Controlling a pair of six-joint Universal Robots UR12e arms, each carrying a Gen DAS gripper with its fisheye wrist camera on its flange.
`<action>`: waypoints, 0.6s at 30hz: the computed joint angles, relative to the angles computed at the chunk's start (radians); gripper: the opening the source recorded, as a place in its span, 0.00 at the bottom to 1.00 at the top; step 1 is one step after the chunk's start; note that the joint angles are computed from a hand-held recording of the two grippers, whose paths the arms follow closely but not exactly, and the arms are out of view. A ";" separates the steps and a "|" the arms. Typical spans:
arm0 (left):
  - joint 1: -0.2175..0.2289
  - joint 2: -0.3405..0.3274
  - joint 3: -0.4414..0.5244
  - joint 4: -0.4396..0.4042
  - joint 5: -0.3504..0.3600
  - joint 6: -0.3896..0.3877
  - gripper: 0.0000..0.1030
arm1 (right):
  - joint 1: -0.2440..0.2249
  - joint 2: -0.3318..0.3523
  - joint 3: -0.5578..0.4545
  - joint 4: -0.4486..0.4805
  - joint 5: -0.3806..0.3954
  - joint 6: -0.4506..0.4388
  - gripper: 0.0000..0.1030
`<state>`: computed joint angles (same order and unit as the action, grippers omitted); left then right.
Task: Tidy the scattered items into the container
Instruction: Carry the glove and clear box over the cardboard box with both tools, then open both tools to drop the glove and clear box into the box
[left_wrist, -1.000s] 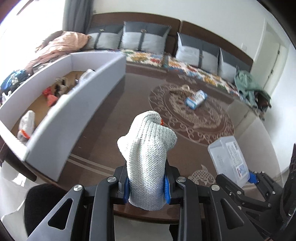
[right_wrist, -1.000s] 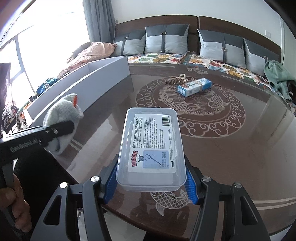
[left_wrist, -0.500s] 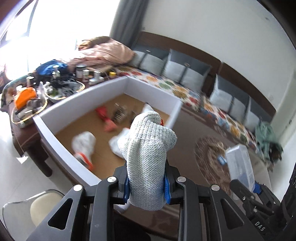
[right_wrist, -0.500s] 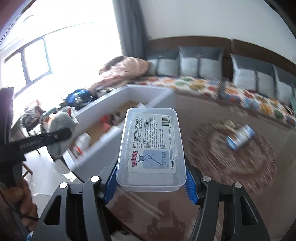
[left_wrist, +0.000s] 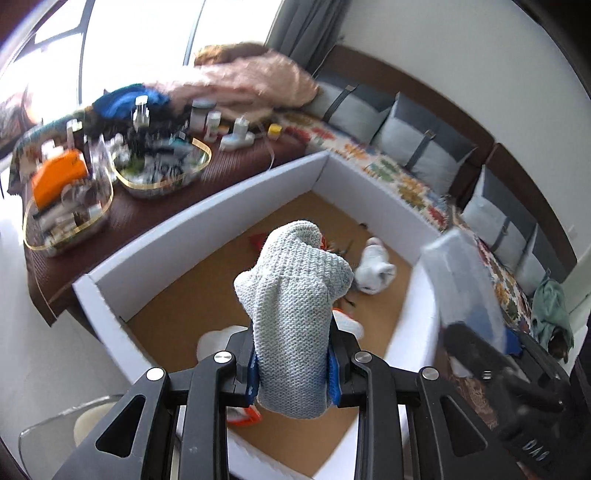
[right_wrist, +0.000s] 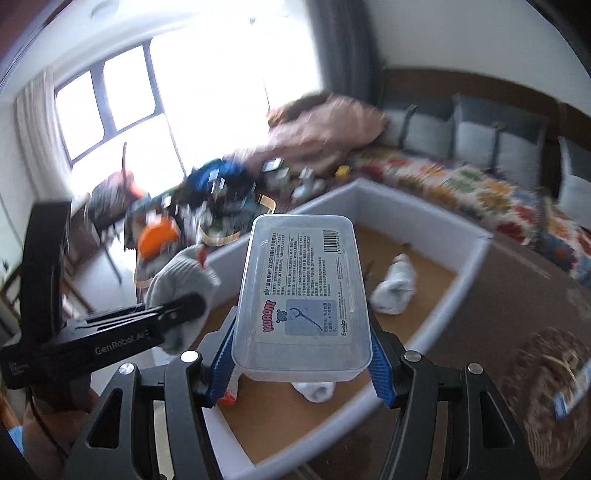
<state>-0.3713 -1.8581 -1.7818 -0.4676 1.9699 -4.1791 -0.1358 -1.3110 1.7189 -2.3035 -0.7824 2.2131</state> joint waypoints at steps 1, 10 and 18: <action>0.016 -0.002 -0.004 0.000 -0.026 -0.004 0.27 | 0.022 0.016 -0.019 0.020 -0.026 -0.006 0.60; 0.113 -0.033 0.019 -0.100 -0.189 -0.019 0.28 | 0.158 0.143 -0.154 0.088 -0.260 -0.001 0.60; 0.148 -0.049 0.028 -0.190 -0.310 -0.034 0.66 | 0.203 0.217 -0.250 0.162 -0.444 0.072 0.62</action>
<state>-0.2235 -1.9073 -1.7536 -0.6579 1.6594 -4.2127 0.0675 -1.0935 1.4692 -2.1417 -1.2260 2.2855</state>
